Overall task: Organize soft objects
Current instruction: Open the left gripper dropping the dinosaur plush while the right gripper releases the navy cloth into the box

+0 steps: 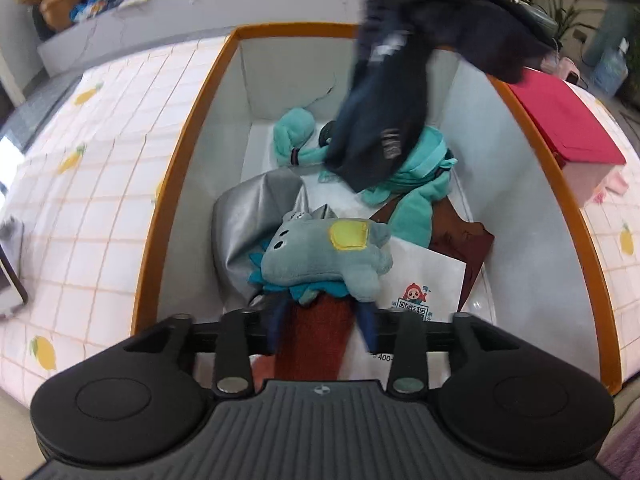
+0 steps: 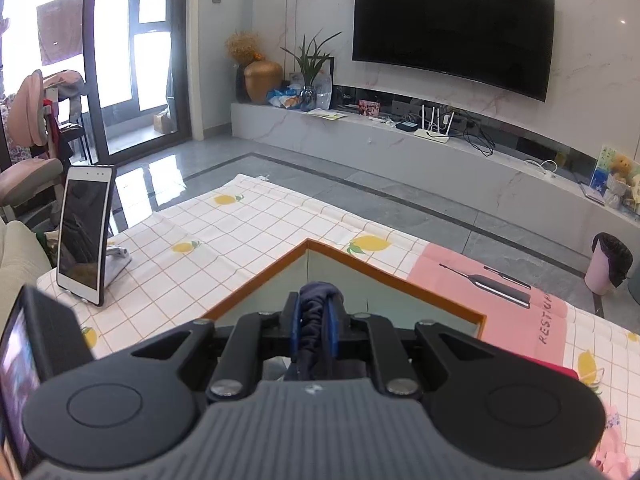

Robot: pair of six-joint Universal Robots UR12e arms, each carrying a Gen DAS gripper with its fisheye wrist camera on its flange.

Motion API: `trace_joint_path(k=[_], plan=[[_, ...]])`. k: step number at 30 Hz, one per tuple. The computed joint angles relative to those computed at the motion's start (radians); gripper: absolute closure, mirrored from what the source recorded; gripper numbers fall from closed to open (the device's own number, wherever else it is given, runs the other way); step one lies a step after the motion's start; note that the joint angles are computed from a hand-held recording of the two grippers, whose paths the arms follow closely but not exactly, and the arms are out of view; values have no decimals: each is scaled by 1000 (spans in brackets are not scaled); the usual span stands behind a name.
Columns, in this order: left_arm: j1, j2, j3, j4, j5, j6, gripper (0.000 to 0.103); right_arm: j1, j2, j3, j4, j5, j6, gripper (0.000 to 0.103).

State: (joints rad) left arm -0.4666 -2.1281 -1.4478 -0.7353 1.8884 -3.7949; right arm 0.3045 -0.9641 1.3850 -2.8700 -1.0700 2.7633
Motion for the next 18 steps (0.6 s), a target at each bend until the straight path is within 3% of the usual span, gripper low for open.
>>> trace_joint_path(k=[1, 5, 8, 10, 13, 15, 16, 18], plan=[[-5, 0, -2, 11, 14, 12, 36, 1, 4, -7, 11, 0, 0, 91], [-4, 12, -29, 86, 18, 40, 32, 10, 19, -39, 71, -9, 5, 91], [6, 35, -65, 165, -23, 41, 32, 12, 26, -50, 93, -18, 24, 91], [7, 52, -94, 228, -24, 33, 25, 10, 29, -52, 107, -4, 23, 91], [0, 68, -129, 334, 42, -1, 25, 12, 34, -57, 153, 5, -5, 91], [3, 76, -163, 454, 73, -71, 25, 18, 40, -64, 178, -23, -27, 90], [8, 82, -177, 495, 73, -108, 24, 17, 47, -73, 192, -18, 4, 90], [14, 82, -180, 495, 69, -115, 24, 14, 61, -99, 252, 2, 19, 90]])
